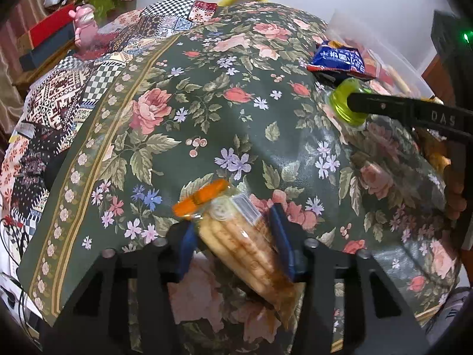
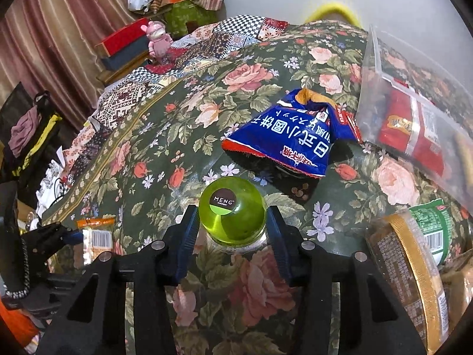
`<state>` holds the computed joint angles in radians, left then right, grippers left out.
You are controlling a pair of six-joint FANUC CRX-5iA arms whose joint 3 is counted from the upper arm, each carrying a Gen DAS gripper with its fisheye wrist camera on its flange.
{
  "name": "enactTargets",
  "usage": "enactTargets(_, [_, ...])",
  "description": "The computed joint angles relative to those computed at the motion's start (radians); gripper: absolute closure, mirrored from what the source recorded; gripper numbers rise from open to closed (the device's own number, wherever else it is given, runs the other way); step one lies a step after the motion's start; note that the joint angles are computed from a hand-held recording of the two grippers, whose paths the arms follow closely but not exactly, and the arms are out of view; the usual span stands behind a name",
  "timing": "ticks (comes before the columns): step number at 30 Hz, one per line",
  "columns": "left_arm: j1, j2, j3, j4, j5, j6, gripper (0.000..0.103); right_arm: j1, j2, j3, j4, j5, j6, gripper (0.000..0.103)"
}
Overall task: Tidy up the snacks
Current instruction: 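Grasp the biscuit pack with the left gripper while the right grasps the green jar, then carry the biscuit pack into the box with the left gripper while the right places the jar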
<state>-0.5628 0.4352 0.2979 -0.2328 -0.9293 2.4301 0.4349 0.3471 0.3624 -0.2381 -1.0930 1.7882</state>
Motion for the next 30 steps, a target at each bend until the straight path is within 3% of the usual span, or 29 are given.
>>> enactTargets(5, [0.013,-0.024,-0.031,0.033,0.034,0.005,0.070,-0.007,-0.013,-0.002,-0.015,-0.005,0.005,0.061])
enactTargets(13, [-0.014,-0.027,0.012,-0.013,0.011,0.014,0.080,-0.016,-0.063,-0.039,-0.017,0.028,-0.007,0.066])
enactTargets(14, [-0.016,-0.028,0.017,-0.016,0.011,0.013,0.081,-0.021,-0.069,-0.040,-0.025,0.030,-0.004,0.078])
enactTargets(15, [-0.020,-0.029,0.025,-0.023,0.007,0.015,0.081,-0.025,-0.074,-0.038,-0.035,0.030,0.000,0.102])
enactTargets(16, [-0.023,-0.028,0.035,-0.030,0.003,0.015,0.081,-0.030,-0.071,-0.024,-0.041,0.014,-0.001,0.102])
enactTargets(23, [-0.044,-0.040,0.068,-0.089,-0.020,0.059,0.081,-0.045,-0.044,0.020,-0.075,-0.061,-0.006,0.095])
enactTargets(25, [-0.044,-0.042,0.070,-0.093,-0.024,0.062,0.081,-0.031,-0.045,0.009,-0.054,-0.051,-0.012,0.086])
enactTargets(27, [-0.040,-0.042,0.066,-0.087,-0.022,0.062,0.081,-0.018,-0.048,-0.003,-0.035,-0.028,-0.005,0.066])
enactTargets(30, [-0.032,-0.040,0.055,-0.067,-0.011,0.057,0.081,0.003,-0.025,0.003,0.000,-0.021,0.009,0.062])
